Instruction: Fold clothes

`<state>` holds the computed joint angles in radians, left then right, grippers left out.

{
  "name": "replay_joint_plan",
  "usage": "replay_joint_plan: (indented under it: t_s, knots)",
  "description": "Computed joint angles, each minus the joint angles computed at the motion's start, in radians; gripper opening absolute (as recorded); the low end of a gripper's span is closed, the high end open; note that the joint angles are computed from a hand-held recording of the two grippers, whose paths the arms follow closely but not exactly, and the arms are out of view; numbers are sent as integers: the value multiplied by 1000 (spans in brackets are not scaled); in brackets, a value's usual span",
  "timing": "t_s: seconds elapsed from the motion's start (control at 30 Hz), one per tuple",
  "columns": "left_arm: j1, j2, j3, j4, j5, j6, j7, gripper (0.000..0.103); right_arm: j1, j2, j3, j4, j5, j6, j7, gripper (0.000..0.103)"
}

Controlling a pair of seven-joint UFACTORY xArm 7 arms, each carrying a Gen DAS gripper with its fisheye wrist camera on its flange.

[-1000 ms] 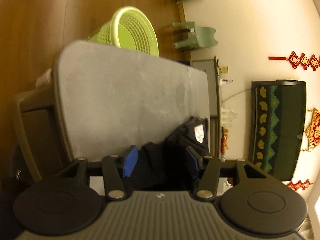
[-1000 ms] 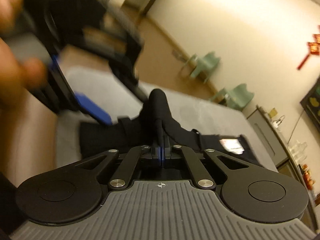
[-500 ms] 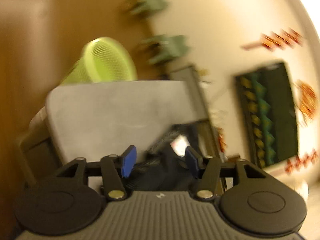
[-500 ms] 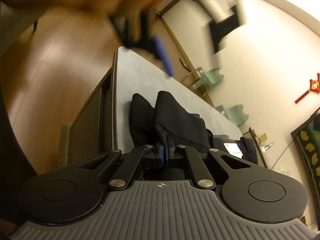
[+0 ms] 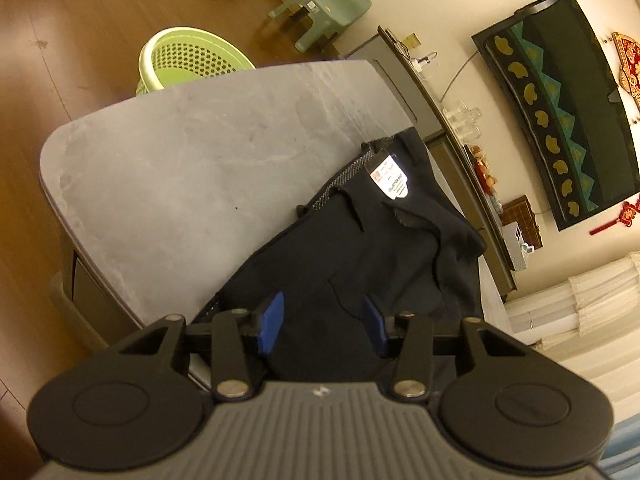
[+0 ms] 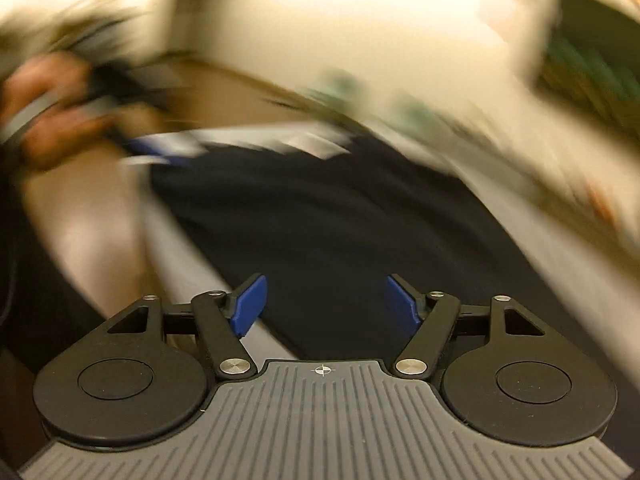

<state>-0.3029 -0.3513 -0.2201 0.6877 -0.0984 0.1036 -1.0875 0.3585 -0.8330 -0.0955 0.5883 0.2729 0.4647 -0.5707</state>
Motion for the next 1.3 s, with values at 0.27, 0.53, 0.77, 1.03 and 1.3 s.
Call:
replay_joint_plan:
  t_s: [0.27,0.53,0.77,1.03,1.3]
  knots:
    - [196,-90,-240,-58,52,-124,-275,54,-597,78,-268,165,40,276,565,71]
    - [106,-20,-272,-32,50,-58,-462,62,-715,294,-368,298,93,202,705,77]
    - [288,24,-421,6,201,-94,-659,63,-515,617,-569,541,576,393,462,77]
    - [396,20,-524,115,330,100,-814,67,-606,681,-501,572,630,338,387,80]
    - [337,54,-474,161,433,171,-917,71,-736,598,-376,530,495,300,462,86]
